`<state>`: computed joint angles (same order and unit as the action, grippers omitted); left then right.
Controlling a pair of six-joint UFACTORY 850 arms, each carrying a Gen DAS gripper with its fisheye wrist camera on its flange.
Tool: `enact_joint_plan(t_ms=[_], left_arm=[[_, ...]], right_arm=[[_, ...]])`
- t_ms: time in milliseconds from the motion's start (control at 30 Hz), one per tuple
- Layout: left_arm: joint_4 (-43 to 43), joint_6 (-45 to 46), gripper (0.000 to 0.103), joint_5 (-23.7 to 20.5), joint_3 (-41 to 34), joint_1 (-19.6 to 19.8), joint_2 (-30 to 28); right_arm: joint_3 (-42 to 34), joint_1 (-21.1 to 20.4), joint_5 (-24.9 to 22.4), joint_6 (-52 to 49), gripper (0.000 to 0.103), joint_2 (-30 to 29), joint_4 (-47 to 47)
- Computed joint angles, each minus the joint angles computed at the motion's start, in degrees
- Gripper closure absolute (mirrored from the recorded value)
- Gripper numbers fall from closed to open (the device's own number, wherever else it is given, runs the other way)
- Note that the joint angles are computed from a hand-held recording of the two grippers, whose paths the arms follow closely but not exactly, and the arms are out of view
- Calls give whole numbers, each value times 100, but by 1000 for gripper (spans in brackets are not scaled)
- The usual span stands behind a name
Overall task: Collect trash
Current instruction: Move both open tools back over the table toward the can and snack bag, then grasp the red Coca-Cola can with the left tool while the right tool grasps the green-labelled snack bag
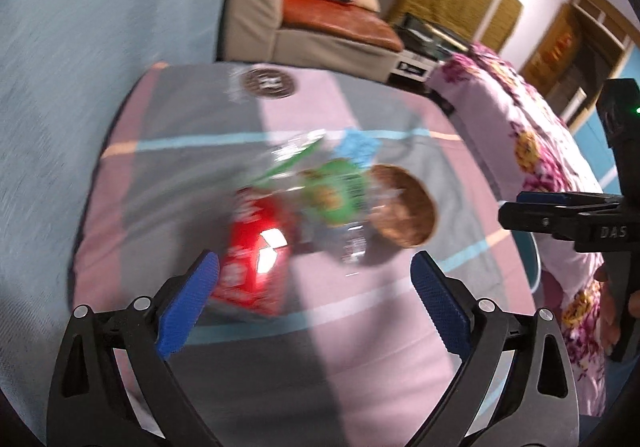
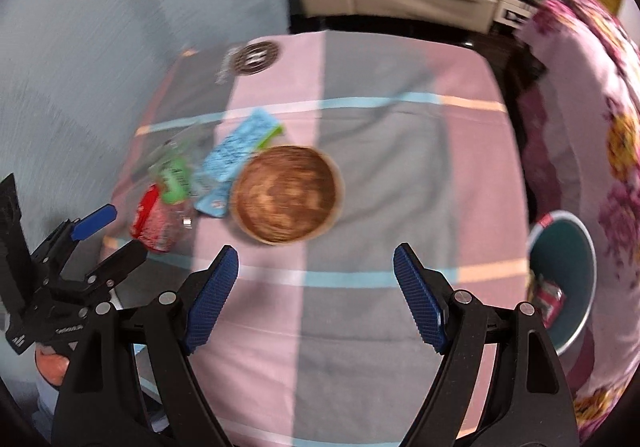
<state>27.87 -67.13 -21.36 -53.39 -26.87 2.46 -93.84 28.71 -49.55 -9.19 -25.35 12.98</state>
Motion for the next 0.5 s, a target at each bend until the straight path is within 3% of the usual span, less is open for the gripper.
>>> enact_joint_plan(t_ms=[200, 500], left_arm=[[-908, 923, 6, 189, 376, 410, 197], [-2098, 2269, 6, 352, 512, 679, 87]], right_arm=[[-778, 398, -417, -166, 27, -609, -4], [-2214, 819, -1062, -268, 27, -1701, -191]])
